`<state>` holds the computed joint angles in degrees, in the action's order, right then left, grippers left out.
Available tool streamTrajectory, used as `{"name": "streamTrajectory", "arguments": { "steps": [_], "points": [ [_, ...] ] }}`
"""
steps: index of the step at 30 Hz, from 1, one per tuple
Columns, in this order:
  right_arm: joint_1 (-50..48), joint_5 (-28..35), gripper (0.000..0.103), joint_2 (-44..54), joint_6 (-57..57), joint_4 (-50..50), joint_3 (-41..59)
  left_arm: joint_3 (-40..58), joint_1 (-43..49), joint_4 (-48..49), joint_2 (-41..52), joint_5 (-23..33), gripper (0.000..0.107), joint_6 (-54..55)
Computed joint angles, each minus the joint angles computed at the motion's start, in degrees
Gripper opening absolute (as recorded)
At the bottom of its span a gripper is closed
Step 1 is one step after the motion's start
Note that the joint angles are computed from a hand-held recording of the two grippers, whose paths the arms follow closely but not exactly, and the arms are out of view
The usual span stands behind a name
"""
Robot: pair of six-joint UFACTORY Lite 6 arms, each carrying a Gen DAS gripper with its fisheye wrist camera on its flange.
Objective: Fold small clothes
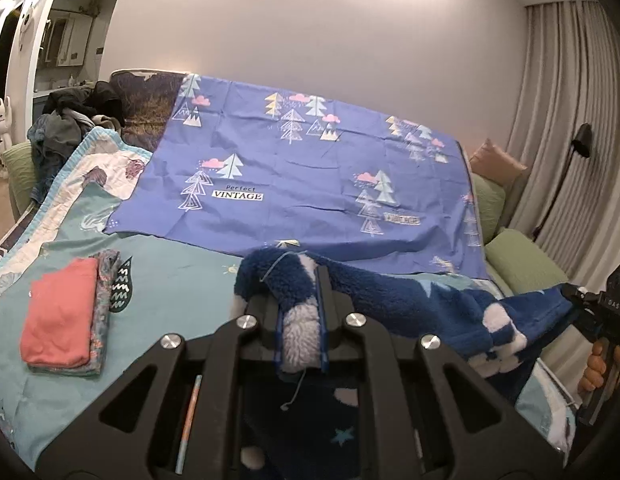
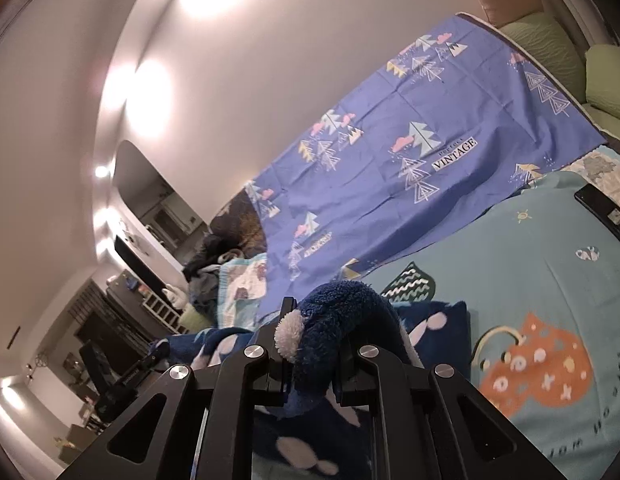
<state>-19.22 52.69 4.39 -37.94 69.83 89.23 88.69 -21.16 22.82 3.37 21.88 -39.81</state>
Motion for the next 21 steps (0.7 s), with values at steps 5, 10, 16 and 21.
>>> {"name": "streamTrajectory", "arguments": {
  "steps": [5, 10, 16, 21],
  "points": [
    [3.7, -3.8, 0.014, 11.9, 2.3, -2.6, 10.8, 8.4, 1.7, 0.8, 11.2, -0.1, 0.014, 0.6],
    [6.6, -5.9, 0.014, 25.6, 7.9, -9.0, 24.5, 18.8, 3.5, -3.4, 23.1, 1.5, 0.014, 5.1],
    [8.5, -6.5, 0.014, 41.9, 14.1, -16.0, 37.2, 32.9, 4.0, -5.0, 39.2, 6.2, 0.014, 7.6],
    [8.3, -6.2, 0.014, 50.4, 14.6, -18.1, 41.1, 39.6, 4.5, -5.6, 48.9, 8.8, 0.014, 8.8]
  ]
}}
